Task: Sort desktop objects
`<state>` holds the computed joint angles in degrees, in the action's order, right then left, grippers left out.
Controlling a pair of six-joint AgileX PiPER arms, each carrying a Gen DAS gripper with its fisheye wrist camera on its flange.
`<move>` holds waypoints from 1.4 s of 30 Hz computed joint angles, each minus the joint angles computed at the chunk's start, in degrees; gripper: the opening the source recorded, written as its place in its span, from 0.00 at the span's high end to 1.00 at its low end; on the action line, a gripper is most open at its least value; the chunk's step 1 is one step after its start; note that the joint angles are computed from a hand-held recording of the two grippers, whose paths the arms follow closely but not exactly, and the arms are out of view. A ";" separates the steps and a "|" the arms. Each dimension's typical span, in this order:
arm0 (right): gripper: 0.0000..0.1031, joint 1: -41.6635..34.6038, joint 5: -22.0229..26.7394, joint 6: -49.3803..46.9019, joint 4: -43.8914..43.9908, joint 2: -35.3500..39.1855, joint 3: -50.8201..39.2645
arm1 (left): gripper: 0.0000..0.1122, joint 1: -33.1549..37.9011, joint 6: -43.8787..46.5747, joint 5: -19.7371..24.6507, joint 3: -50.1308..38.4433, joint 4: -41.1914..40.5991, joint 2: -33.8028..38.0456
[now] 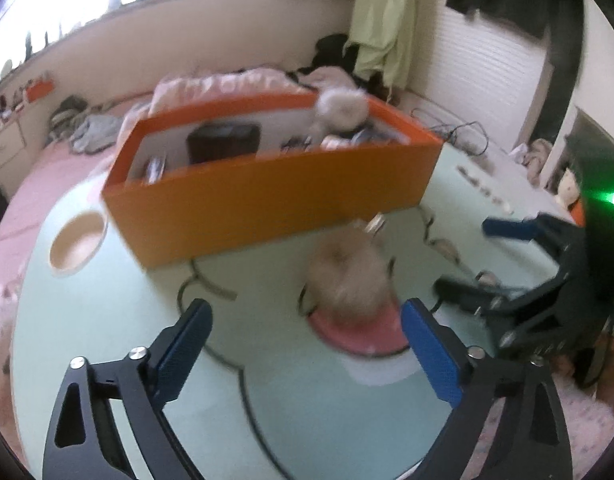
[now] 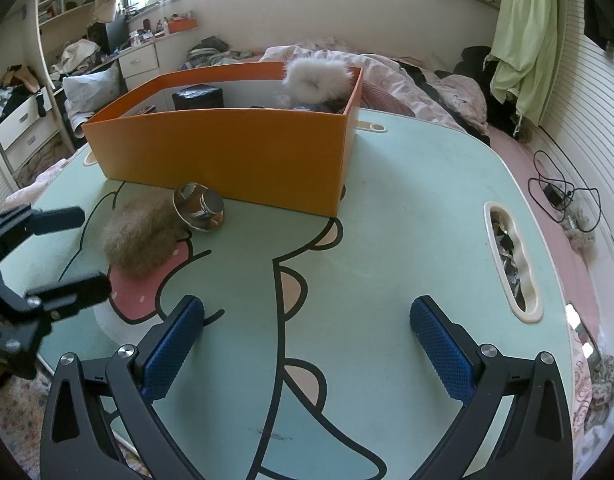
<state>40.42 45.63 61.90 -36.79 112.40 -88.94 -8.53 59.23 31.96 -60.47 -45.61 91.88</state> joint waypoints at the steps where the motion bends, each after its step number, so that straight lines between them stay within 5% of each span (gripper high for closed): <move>1: 0.00 0.04 0.08 -0.02 0.03 0.02 -0.10 | 0.26 -0.74 -1.43 0.00 -1.17 0.88 0.52; 6: 0.00 0.02 -0.04 0.05 -0.01 -0.05 0.06 | 0.51 -4.41 -10.80 3.43 -8.50 8.48 6.51; 9: 0.00 0.06 0.02 0.09 -0.05 0.00 0.03 | 0.71 -4.86 -8.80 2.43 -7.59 7.40 6.24; 14: 0.00 0.06 0.03 0.18 -0.10 -0.03 0.08 | 0.71 -2.40 -0.05 0.57 -2.28 -1.23 3.39; 28: 0.01 0.49 -0.59 -13.85 6.22 3.16 -9.49 | 0.71 2.99 -0.98 -5.53 2.32 -8.83 0.80; 33: 0.18 -0.17 4.41 -25.68 12.63 11.91 -25.17 | 0.72 4.06 -1.63 -5.97 2.13 -8.98 1.27; 37: 0.67 -2.42 7.14 -29.31 17.23 17.33 -32.34 | 0.72 6.65 1.42 -2.52 1.49 -13.26 2.47; 42: 0.69 -4.73 -3.16 -24.32 18.87 10.60 -18.89 | 0.72 7.25 3.61 -2.37 2.04 -15.84 2.02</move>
<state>35.69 42.47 37.58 -17.92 123.00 -107.83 -1.28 62.84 29.59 -58.43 -61.45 93.90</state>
